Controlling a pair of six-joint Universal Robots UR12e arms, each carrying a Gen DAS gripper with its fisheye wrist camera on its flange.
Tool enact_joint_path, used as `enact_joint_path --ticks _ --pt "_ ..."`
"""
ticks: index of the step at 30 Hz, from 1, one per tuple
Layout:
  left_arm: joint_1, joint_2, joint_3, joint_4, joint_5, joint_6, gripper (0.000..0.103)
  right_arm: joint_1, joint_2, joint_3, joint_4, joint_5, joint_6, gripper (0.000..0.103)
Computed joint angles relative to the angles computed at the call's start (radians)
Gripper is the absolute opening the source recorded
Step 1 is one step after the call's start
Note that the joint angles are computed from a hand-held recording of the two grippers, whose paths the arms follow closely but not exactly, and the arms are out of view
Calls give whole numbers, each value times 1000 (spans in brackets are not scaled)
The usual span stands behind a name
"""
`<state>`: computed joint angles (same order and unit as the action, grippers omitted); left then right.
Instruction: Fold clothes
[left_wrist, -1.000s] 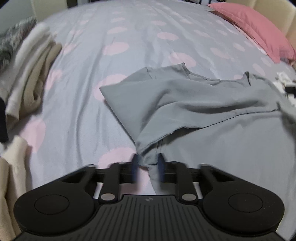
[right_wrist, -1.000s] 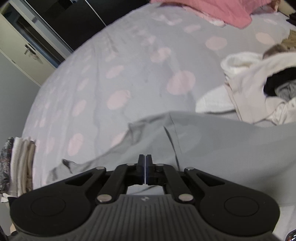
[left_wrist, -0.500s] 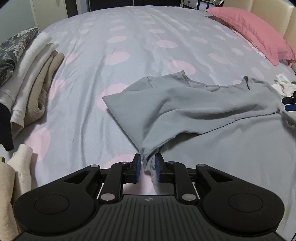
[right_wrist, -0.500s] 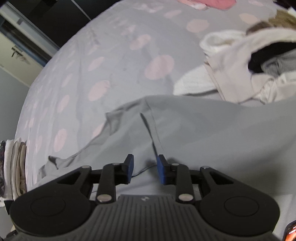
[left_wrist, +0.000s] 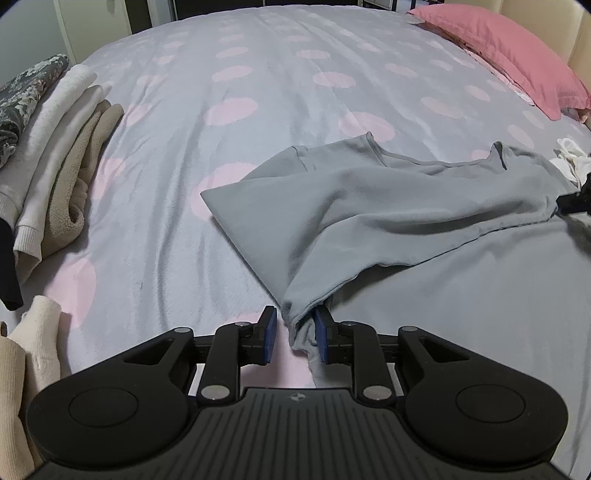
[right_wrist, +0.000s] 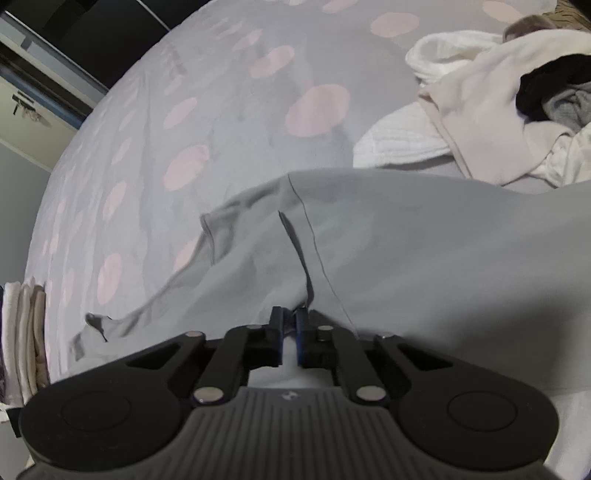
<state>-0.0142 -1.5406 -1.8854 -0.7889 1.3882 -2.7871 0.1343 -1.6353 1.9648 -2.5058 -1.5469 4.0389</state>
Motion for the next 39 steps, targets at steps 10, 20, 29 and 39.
enact_joint_path --ticks 10,20,29,39 --pt "2 13 -26 54 -22 75 11 13 -36 -8 -56 -27 -3 3" --pt "5 31 -22 57 -23 100 3 21 -88 10 10 -109 28 1" --pt "-21 68 -44 37 34 338 3 7 -119 41 118 -106 -26 1" --pt "-21 23 6 -64 191 271 9 2 -108 40 187 -124 -80 4"
